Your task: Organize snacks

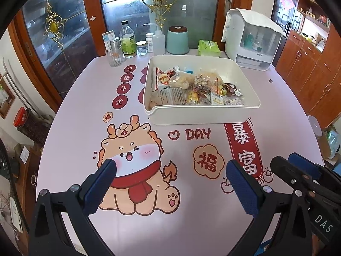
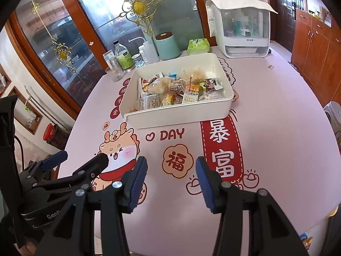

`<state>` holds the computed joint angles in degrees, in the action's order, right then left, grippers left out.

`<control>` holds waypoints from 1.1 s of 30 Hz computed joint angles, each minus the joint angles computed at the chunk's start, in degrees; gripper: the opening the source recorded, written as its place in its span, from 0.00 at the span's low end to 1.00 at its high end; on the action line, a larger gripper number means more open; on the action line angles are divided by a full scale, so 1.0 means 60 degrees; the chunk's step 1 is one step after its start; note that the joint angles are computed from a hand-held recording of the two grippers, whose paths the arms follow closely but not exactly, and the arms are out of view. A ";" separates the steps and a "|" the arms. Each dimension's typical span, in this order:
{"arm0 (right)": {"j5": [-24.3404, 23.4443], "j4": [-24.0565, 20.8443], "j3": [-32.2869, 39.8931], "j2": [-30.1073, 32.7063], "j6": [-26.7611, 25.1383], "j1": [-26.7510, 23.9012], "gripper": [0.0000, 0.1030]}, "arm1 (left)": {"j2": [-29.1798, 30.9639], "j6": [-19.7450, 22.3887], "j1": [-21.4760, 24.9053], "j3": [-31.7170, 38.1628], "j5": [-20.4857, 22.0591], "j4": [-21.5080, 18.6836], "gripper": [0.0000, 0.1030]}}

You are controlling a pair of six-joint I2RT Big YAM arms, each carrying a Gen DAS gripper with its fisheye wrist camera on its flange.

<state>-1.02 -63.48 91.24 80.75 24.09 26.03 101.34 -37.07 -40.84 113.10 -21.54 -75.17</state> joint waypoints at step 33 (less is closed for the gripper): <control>0.0098 -0.0101 0.0027 -0.0055 -0.0027 0.0060 0.47 | -0.0306 -0.0155 0.0019 -0.0419 0.0061 0.0017 0.99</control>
<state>-0.43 -64.08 91.40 80.42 23.93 26.39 99.50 -38.00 -40.72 110.58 -21.18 -75.07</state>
